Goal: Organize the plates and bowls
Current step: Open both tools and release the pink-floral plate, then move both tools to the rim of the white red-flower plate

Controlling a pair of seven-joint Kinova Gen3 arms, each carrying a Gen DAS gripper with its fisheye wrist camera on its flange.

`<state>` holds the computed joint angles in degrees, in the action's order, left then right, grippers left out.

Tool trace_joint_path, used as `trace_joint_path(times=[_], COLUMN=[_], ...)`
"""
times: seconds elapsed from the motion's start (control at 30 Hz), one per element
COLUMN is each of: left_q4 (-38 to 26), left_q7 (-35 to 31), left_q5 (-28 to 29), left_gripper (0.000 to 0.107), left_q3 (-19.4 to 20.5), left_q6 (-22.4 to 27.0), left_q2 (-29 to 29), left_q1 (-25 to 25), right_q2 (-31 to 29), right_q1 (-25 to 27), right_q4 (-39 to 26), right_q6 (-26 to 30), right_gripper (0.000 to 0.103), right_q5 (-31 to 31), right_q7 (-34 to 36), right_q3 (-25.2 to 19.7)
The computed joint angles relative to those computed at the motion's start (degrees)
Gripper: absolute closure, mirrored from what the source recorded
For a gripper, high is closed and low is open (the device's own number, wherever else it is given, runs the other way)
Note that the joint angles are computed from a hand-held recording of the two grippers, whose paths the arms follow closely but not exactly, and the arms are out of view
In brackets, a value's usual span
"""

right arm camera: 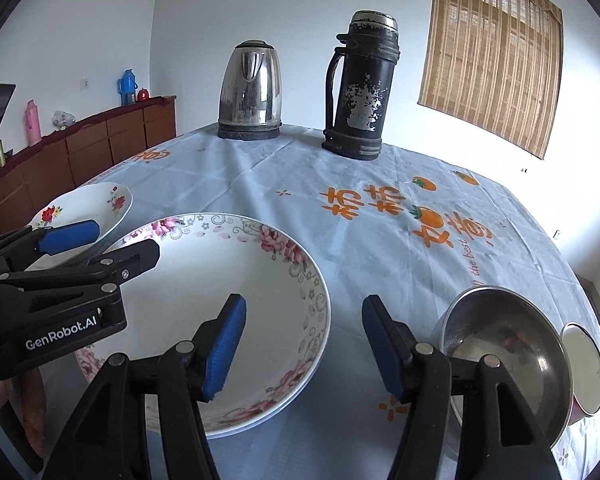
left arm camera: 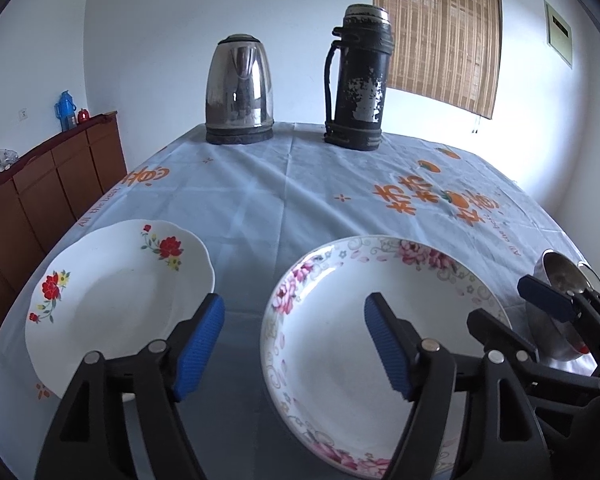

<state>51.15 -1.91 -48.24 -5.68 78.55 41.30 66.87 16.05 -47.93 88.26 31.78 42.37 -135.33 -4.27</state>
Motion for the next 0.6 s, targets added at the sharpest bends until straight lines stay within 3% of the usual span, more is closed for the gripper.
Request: trace_joint_path(times=[0.17,0.33,0.47,0.53,0.6], left_q4=[-0.83,2.11,1.77,1.07,2.26], left_q7=[1.33,4.94,6.12,4.75,4.73], left_q5=[-2.88,-5.10,-4.01,-2.92,-3.89], left_gripper=[0.010,0.010,0.010,0.010,0.010], left_q3=[-1.65,-1.58,-0.48,0.21,-0.17], left_q6=[2.68,1.07,2.70,4.81,6.78], left_q2=[0.92,-0.60,-1.41,-2.11,-3.44], left_q1=[1.85,2.38,1.52,1.05,1.84], right_q2=[-0.86,-1.58,-1.40,-0.69,-0.80], right_q1=[-0.47,-0.78,-1.98,-3.19,-3.27], right_q4=[1.51,2.99,2.89,1.81,2.22], right_q6=[-2.08,-4.12,-2.27,0.68,1.36], right_gripper=[0.040,0.040,0.039,0.025,0.025], right_q5=[1.99,4.56,7.71,9.02,11.33], right_q7=[-2.27,-4.37,-7.59,-8.99,-10.82], right_q3=[0.70,0.90,1.16,1.51,0.85])
